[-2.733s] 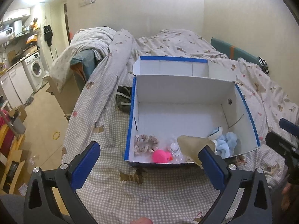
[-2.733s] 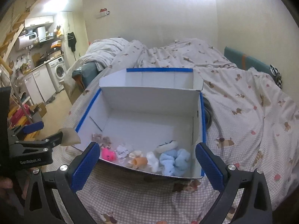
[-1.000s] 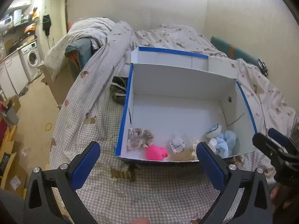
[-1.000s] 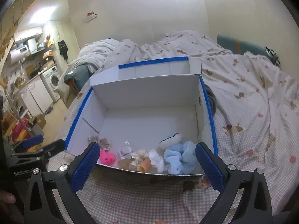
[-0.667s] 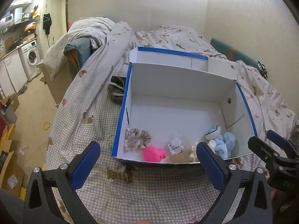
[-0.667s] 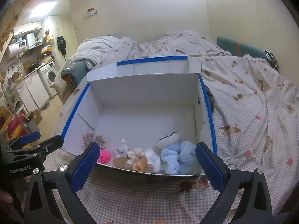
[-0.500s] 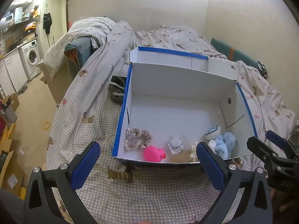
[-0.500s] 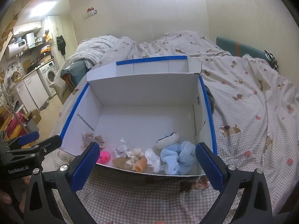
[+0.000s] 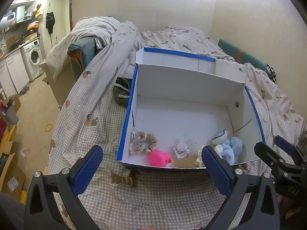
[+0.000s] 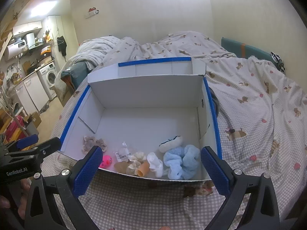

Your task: Organize soft objects

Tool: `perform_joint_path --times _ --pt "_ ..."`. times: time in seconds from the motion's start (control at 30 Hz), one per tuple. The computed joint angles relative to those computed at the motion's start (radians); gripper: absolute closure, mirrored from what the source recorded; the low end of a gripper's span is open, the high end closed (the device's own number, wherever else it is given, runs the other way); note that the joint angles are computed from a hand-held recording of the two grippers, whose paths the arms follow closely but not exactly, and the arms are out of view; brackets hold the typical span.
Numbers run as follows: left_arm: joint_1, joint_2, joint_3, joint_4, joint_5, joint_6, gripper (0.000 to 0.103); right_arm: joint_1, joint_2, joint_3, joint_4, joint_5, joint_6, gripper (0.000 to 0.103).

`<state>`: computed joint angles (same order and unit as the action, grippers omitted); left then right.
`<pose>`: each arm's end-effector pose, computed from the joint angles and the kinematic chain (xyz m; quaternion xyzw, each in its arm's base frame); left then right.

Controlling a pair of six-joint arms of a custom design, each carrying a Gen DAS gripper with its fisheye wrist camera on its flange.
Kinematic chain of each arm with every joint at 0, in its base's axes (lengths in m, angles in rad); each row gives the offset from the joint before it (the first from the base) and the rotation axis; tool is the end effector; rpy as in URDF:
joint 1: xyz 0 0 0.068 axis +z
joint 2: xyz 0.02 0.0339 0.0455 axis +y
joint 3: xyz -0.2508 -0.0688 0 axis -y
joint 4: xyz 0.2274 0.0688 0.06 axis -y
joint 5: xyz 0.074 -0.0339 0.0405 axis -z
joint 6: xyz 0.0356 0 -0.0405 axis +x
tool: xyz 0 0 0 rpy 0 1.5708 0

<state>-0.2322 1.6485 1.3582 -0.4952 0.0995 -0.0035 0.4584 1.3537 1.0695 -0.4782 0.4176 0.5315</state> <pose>0.3416 -0.0844 0.2786 0.1242 0.9146 -0.0906 0.3741 0.2558 0.1101 0.2787 0.1143 0.8959 0.0150 0.4291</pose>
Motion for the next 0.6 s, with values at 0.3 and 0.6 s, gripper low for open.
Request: perform_joint_path --times 0.3,0.6 --pt "0.006 0.002 0.002 -0.001 0.001 -0.002 0.001 -0.004 -0.004 -0.004 0.003 -0.002 -0.004 0.0" --pt "0.005 0.003 0.003 -0.002 -0.001 -0.005 0.0 -0.003 -0.001 -0.001 0.002 -0.001 -0.003 0.0"
